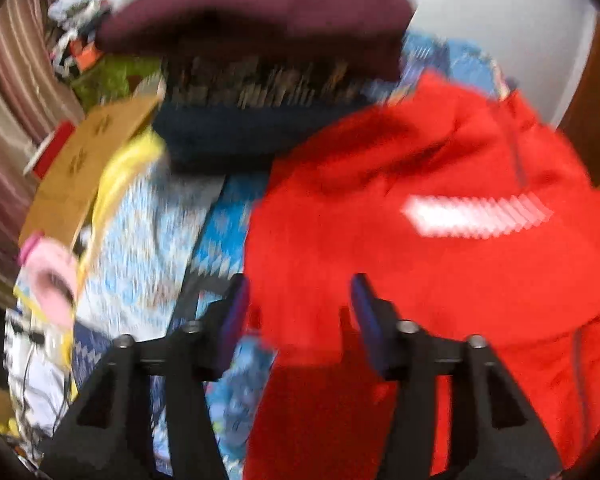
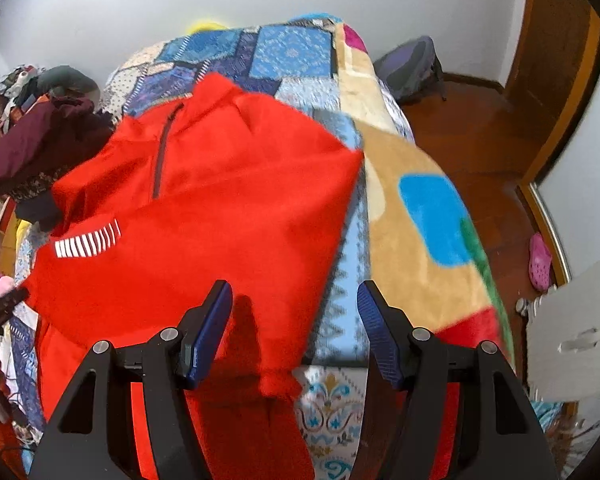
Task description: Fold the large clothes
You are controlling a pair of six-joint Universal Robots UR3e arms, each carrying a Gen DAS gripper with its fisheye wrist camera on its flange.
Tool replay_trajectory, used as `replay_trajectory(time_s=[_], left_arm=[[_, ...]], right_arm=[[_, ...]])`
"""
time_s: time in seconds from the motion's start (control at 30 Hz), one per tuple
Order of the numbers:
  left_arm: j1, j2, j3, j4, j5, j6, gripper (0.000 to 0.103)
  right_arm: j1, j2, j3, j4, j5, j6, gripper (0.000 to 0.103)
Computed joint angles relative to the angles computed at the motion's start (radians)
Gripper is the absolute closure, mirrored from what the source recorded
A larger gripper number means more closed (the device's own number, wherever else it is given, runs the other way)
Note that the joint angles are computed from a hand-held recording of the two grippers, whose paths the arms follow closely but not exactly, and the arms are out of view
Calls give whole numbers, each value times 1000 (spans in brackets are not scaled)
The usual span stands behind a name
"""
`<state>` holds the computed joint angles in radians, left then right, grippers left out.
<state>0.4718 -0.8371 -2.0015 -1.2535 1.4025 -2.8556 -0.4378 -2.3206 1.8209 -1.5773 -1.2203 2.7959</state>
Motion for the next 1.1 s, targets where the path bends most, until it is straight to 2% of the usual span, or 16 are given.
replay_trajectory(time_s=[0.1,0.17,0.3,0.43,0.6,0.87,1.03,1.1], left_arm=[[-108,-123,120,63,-7,-51,46],[-169,-216,189,111,-10,-85,36],[-311,-443,348,218,16,-151,36],[-424,-658,534,257,71,-185,36],[-470,-924,785,228,56,-227,36],[-509,-1309,1232,86,83,-301,36],[-521,-1474,1424,21,148,-319,36],[-528,-1488,1416,54,164,-320,36]], right_arm=[[51,71,-41,-80,-8,32,42],[80,122,-70,-127,-9,50,42],[156,236,-141,-226,-37,97,42],[230,360,-227,-305,-58,118,42],[294,527,-337,-365,-67,124,42],[350,837,-581,-370,-50,169,42],[395,1043,-783,-334,-67,203,42],[413,1132,-880,-288,-77,213,42]])
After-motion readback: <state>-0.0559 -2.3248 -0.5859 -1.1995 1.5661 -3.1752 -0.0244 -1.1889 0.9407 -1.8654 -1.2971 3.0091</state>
